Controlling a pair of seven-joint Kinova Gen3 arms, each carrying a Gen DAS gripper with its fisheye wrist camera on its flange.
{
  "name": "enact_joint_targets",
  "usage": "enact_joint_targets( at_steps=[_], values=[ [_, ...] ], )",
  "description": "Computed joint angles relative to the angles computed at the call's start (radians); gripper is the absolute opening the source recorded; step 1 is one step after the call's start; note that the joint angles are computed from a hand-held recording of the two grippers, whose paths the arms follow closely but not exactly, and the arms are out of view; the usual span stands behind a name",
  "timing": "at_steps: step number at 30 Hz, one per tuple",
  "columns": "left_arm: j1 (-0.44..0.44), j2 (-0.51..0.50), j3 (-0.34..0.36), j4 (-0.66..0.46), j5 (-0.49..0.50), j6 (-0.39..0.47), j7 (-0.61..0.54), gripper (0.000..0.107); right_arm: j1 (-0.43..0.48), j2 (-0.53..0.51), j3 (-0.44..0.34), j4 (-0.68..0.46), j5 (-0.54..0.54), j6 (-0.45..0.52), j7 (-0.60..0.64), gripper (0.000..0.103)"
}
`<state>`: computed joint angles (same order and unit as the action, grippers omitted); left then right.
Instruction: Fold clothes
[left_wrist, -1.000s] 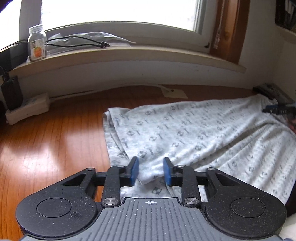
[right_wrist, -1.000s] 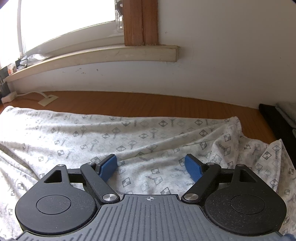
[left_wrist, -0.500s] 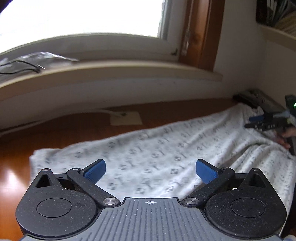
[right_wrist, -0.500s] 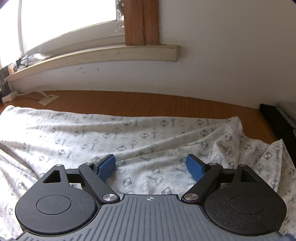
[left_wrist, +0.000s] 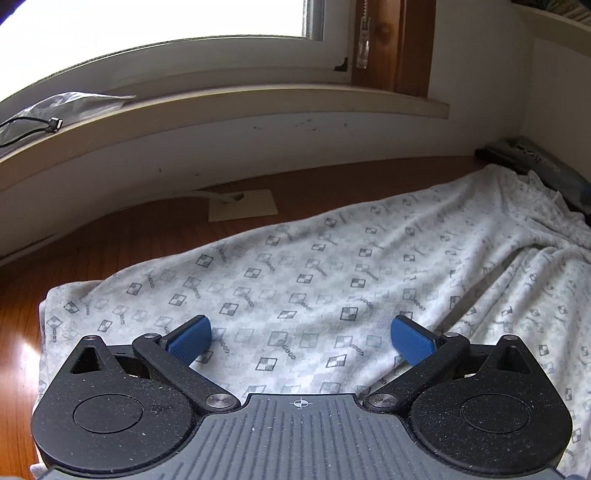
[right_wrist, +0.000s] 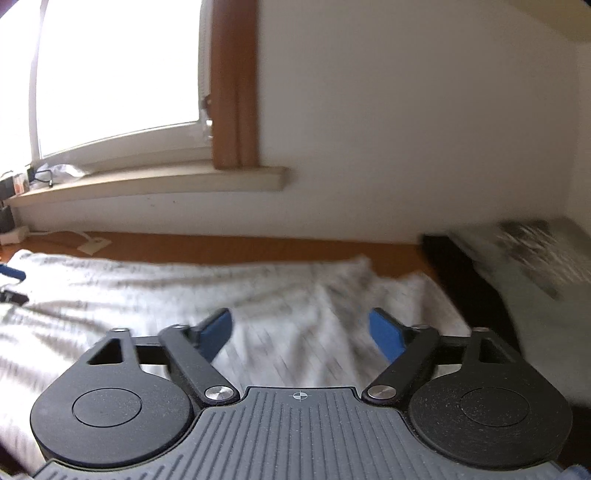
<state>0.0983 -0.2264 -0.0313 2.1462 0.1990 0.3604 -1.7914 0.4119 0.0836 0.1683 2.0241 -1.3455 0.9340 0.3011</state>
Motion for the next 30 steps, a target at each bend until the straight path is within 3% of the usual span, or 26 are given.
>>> enact_joint_targets(
  at_steps=[1,3,11,21,23,24,25,30],
  values=[
    [0.0,0.0,0.0,0.0,0.0,0.0,0.001,0.103,0.021,-0.003,0.019,0.005,0.032,0.019,-0.006,0.049],
    [-0.001,0.0,0.001,-0.001,-0.001,0.001,0.002,0.103,0.058,-0.014,0.047,0.028,0.066,0.035,0.013,0.042],
    [-0.002,0.0,0.001,-0.001,-0.005,0.001,0.005,0.103,0.207,-0.01,0.137,0.067,0.132,0.112,0.076,0.045],
    [-0.002,0.0,0.001,-0.002,-0.006,0.002,0.007,0.103,0.262,0.071,0.093,0.033,0.093,0.12,0.077,0.049],
    [-0.002,-0.001,0.001,-0.002,-0.006,0.003,0.007,0.103,0.275,0.082,0.086,0.024,0.096,0.141,0.076,0.038],
    [-0.002,-0.001,0.001,-0.002,-0.006,0.003,0.007,0.103,0.285,0.083,0.085,0.02,0.101,0.16,0.076,0.016],
    [-0.001,-0.001,0.001,-0.002,-0.006,0.003,0.007,0.103,0.293,0.084,0.085,0.016,0.106,0.18,0.076,0.005],
    [-0.003,-0.002,0.004,-0.004,-0.008,0.005,0.012,0.103,0.344,0.079,0.098,-0.015,0.101,0.316,0.052,0.003]
  ],
)
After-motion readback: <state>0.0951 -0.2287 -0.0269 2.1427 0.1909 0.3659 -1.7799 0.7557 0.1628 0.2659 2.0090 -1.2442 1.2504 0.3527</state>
